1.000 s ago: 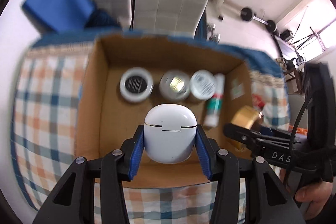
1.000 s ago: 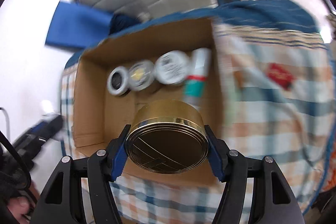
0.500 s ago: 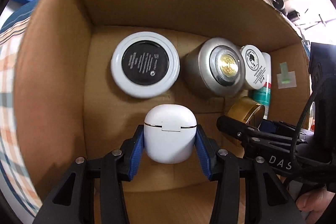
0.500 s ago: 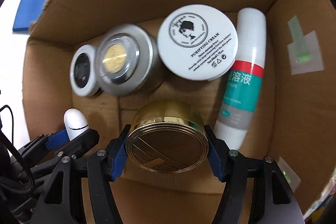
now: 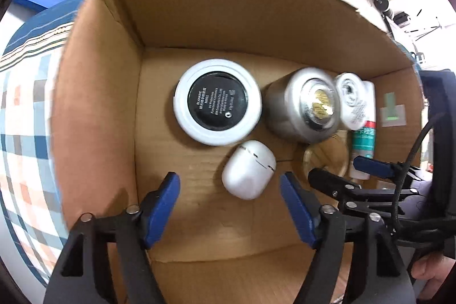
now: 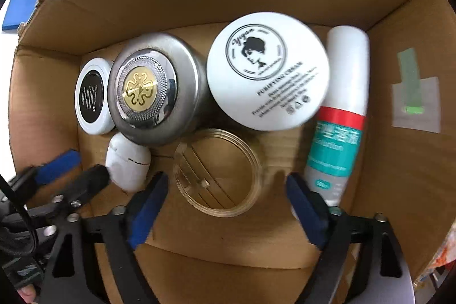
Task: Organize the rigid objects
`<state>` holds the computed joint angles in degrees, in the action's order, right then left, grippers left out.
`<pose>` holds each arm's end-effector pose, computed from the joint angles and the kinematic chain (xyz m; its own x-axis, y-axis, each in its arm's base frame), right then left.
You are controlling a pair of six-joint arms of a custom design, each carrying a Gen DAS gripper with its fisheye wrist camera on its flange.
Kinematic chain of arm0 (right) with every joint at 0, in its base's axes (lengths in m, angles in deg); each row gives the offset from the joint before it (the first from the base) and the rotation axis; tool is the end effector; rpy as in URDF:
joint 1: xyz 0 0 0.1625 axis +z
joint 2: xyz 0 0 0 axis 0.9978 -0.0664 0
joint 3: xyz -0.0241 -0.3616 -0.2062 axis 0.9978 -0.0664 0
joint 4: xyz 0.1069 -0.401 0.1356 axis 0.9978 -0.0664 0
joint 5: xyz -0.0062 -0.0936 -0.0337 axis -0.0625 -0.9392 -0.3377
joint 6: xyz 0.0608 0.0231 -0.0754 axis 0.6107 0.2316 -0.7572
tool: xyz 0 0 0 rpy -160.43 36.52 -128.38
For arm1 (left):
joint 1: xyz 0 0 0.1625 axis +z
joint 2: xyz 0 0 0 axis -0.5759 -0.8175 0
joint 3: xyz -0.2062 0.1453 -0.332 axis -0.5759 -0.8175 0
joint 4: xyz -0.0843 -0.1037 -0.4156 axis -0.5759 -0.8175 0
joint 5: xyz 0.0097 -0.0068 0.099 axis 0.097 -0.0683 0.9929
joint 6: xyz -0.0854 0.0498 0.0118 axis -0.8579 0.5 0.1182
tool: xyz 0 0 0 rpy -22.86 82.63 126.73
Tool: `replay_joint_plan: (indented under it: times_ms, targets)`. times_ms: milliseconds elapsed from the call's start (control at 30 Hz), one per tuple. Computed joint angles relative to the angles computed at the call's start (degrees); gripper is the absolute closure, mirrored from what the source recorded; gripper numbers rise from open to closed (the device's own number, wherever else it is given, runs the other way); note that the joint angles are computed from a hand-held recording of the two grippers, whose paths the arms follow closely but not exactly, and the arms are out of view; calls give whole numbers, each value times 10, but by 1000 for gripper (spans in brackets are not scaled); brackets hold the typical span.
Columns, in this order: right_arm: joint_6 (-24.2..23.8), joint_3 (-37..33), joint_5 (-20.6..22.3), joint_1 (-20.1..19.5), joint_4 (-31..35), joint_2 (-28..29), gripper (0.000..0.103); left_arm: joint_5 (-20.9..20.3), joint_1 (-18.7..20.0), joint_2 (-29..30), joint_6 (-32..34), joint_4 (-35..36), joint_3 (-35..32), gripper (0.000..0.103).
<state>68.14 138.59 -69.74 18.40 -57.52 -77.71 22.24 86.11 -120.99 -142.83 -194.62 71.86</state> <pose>0.2392 -0.6066 0.0797 -0.7870 -0.2135 0.5788 -0.0606 0.9604 0.2719 -0.2012 -0.5316 0.1680 -0.8279 -0.2128 -0.5189 -0.1487 0.9754 -0.1626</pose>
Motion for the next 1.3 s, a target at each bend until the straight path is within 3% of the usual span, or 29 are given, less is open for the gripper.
replay_joint_plan:
  times_ms: [133, 233, 300, 367, 433, 600, 833, 933, 1100, 1300]
  targets:
    - [-3, 16, 0, 14, -2, -18, 8, 18, -29, -13, -21, 19, 3, 28]
    - [-13, 35, -13, 28, -11, -37, 5, 46, -49, -32, -39, 39, 12, 17]
    - [-18, 56, -21, 38, -21, -57, 1, 60, -63, -42, -55, 50, 16, 17]
    - [-20, 70, -28, 49, -34, -71, 0, 72, -68, -53, -65, 60, 16, 5]
    - [-16, 80, -39, 62, -42, -80, 0, 87, -81, -66, -80, 64, 26, 1]
    - [-23, 115, -55, 76, -72, -119, 0, 110, -114, -91, -119, 93, 33, 0]
    - [-25, 118, -45, 104, -45, -181, 0, 139, -180, -135, -181, 137, 48, 0]
    - [-29, 140, -49, 121, -65, -212, 0, 155, -209, -144, -230, 190, 44, 0]
    - [-12, 161, -57, 147, -68, -254, 0, 161, -253, -154, -302, 266, 33, 0]
    - [7, 171, -51, 178, -44, -299, 0, 153, -288, -154, -335, 305, 24, 0]
